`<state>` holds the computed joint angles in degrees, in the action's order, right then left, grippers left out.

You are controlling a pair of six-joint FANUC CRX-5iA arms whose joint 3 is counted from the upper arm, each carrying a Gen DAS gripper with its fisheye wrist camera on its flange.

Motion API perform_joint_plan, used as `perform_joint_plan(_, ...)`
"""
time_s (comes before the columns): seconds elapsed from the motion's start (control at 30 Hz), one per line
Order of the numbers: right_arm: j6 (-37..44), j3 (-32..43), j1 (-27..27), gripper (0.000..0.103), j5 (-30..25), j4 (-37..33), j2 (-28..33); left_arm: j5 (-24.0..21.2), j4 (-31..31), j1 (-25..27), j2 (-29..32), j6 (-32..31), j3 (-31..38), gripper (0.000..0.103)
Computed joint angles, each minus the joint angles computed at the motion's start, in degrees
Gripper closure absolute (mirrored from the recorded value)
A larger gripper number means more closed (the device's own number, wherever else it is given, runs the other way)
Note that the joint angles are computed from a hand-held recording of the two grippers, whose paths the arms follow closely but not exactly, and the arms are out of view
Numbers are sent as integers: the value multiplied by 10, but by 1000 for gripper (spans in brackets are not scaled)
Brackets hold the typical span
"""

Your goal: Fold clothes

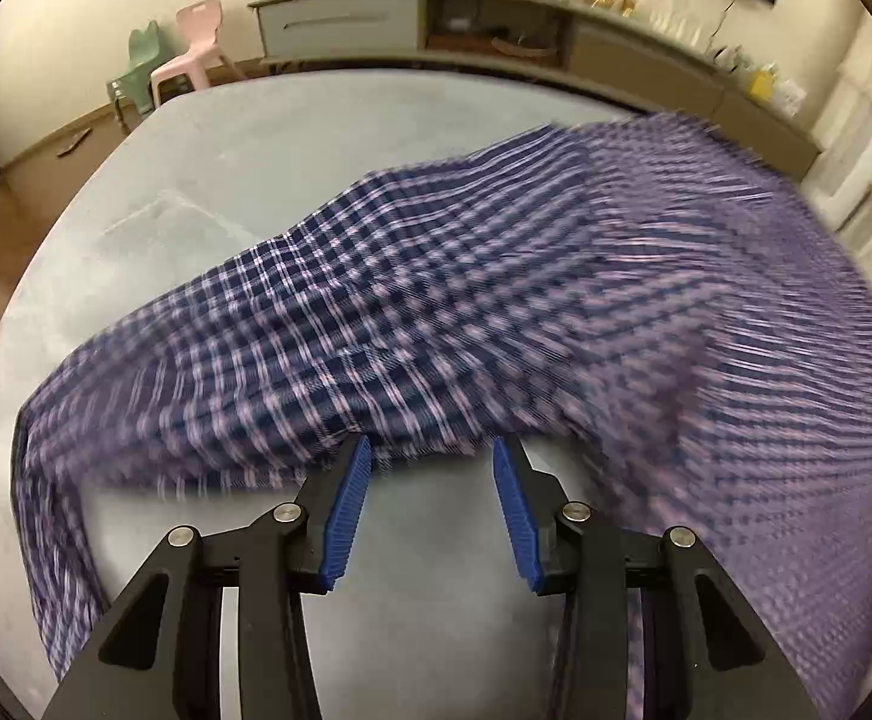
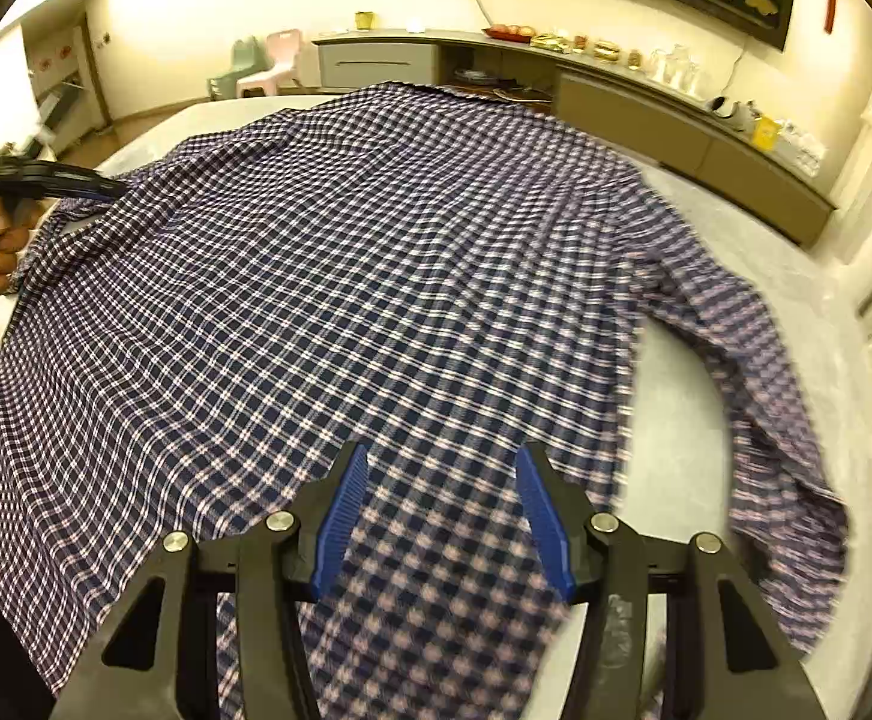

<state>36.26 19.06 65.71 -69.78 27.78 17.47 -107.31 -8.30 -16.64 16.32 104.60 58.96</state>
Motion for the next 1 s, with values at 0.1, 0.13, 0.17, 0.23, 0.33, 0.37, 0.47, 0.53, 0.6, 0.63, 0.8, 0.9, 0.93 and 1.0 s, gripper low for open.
perform_joint_plan(0.1,47,21,-9,48,1,-25,17,-12,-39,7,38,-28,47,59)
perform_joint_plan(0.13,61,28,-12,48,-2,-34,19,-26,-49,12,58,-39,79,59)
perform_joint_plan(0.17,75,35,-16,48,-10,-50,17,-33,-66,12,67,-48,95,59)
perform_joint_plan(0.23,113,49,-22,48,-38,-80,11,-58,-162,0,95,-76,148,68)
perform_joint_plan(0.33,146,58,-31,48,-64,-112,-1,-69,-172,15,110,-74,172,70)
perform_joint_plan(0.37,151,58,-34,47,-64,-119,-4,-70,-156,25,112,-69,175,70)
perform_joint_plan(0.47,187,80,-53,46,-65,-162,-13,-90,-98,39,117,-62,206,71)
perform_joint_plan(0.53,157,54,-62,46,-31,-111,-38,-71,-60,30,98,-66,192,71)
perform_joint_plan(0.6,84,38,-85,46,-50,-42,-44,-55,-13,10,79,-73,167,71)
perform_joint_plan(0.63,57,42,-99,46,-76,-24,-36,-45,4,-1,64,-75,138,70)
perform_joint_plan(0.8,25,16,-154,45,-118,-41,-46,-27,18,-71,9,-112,18,70)
perform_joint_plan(0.9,26,15,-144,45,-216,62,-24,-17,-30,-102,-21,-124,-27,69)
perform_joint_plan(0.93,44,19,-137,45,-258,104,-8,-22,-50,-111,-24,-125,-27,69)
perform_joint_plan(1.0,71,39,-114,45,-294,126,4,-47,-82,-133,-29,-111,-19,70)
